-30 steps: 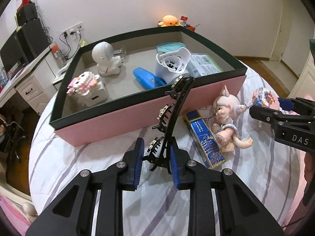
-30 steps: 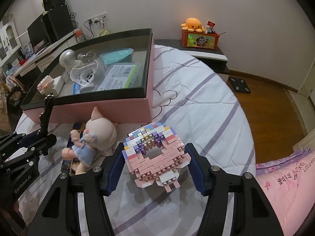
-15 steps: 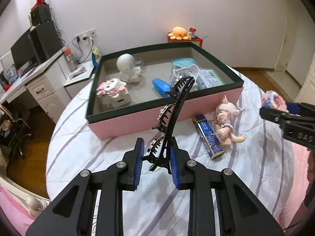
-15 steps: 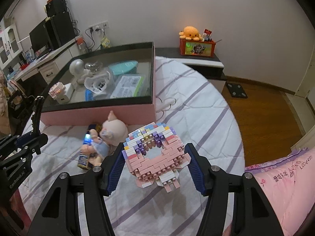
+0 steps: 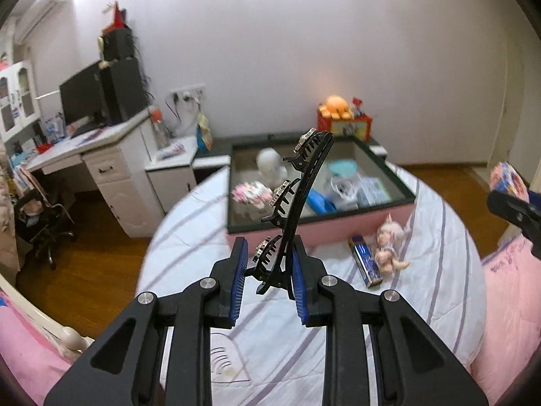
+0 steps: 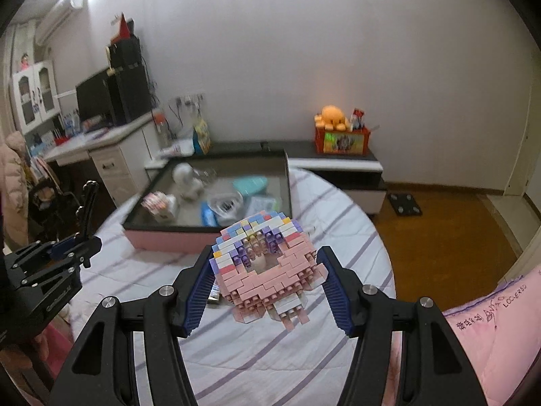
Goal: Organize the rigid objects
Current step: 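Grasp the black hair clips with the left tool while the right tool grasps the pink block kitty, then carry both items over the pink box and open both tools inside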
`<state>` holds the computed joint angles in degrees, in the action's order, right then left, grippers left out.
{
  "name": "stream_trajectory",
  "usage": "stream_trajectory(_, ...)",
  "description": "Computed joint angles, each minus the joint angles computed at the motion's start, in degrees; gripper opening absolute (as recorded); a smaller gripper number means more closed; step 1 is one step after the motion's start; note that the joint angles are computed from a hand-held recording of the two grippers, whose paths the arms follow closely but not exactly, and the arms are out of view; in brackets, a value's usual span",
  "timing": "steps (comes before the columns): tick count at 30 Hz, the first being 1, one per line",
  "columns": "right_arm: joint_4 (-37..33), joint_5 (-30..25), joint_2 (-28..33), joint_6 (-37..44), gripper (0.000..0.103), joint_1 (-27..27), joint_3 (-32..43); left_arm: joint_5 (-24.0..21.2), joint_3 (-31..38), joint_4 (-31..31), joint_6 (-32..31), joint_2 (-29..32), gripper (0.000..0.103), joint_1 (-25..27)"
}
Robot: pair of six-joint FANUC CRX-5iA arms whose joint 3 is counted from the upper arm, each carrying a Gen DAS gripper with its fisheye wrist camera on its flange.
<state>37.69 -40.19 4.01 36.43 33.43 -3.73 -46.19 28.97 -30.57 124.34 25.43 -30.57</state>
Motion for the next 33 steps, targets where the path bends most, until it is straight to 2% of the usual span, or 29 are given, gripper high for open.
stream_trajectory(6,10.35,3.03,-5.56,-8.67,0.062,2.43,-6.25,-0.64,-3.36,-9.60,8.88,-5.84,0.025,-2.64)
stream_trajectory(10,16.25,4.61,-7.96,-13.10,0.062,3.46,-9.00,-3.61,-3.91,-16.75,15.42,-8.08,0.025,-5.32)
stream_trajectory(17,24.88,6.40,-11.29,-19.74,0.062,4.09,-12.87,-4.76,-5.73,-22.86,20.41,-11.32,0.025,-8.25)
stream_trajectory(24,26.99,6.13,-12.45,-22.34,0.062,4.42,-14.06,-5.79,-5.84,-27.45,23.03,-12.68,0.025,-10.89)
stream_trajectory(33,27.58,6.16,-12.82,-22.49,0.062,4.57,-14.51,-5.71,-5.69,-28.05,23.60,-12.60,0.025,-11.60)
